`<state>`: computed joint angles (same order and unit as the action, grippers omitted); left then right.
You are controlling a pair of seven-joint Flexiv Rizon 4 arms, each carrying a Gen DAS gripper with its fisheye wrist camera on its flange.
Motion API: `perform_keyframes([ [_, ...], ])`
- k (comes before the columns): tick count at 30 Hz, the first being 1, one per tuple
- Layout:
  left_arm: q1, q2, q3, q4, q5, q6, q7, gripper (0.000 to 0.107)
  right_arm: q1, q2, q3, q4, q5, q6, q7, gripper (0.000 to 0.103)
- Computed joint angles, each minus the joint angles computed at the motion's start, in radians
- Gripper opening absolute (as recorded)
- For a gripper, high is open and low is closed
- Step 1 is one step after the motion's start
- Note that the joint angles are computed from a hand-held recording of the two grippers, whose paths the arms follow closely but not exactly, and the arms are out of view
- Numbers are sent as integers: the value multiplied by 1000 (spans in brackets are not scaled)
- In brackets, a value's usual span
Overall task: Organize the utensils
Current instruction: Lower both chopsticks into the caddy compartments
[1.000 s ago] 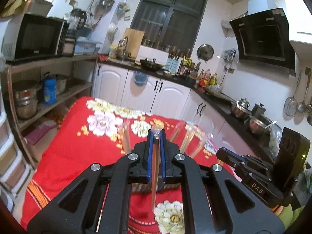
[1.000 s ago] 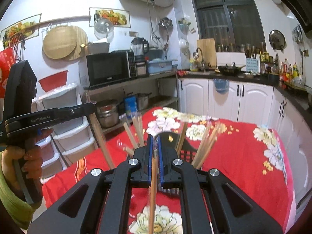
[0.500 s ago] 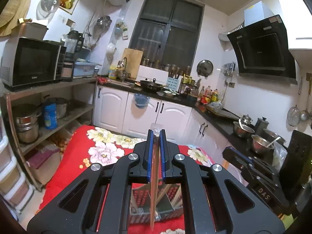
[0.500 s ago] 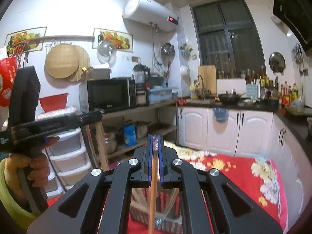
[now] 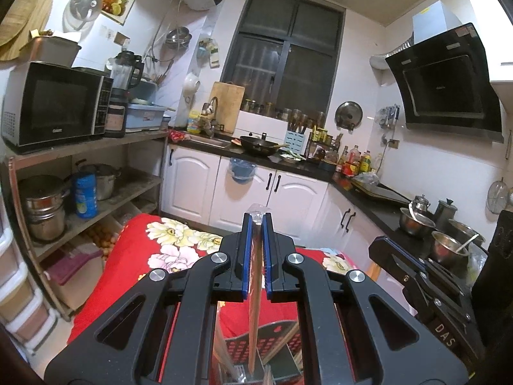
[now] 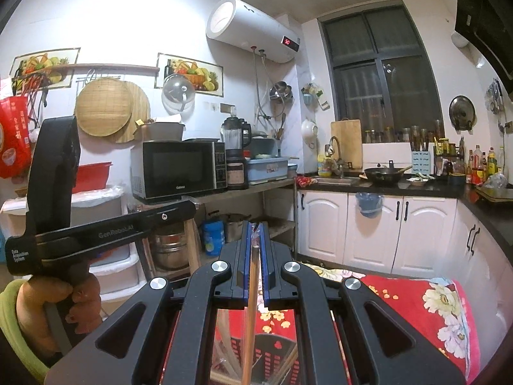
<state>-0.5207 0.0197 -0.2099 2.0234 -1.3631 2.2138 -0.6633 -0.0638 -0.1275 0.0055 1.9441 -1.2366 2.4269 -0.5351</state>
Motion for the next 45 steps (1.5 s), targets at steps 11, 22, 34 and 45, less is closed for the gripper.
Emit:
perform_keyframes([
  [11, 30, -44, 26, 29, 119, -26, -97, 2, 56, -36, 38, 21, 207, -55, -207, 5],
  [22, 37, -80, 42, 66, 194, -47, -152, 2, 68, -74, 55, 59, 273, -56, -318, 6],
  [34, 32, -112, 51, 68, 154, -76, -124, 2, 50, -87, 57, 110, 197, -69, -292, 6],
  [45, 14, -120, 36, 57, 23, -104, -31, 2, 8, -78, 32, 125, 52, -64, -152, 6],
])
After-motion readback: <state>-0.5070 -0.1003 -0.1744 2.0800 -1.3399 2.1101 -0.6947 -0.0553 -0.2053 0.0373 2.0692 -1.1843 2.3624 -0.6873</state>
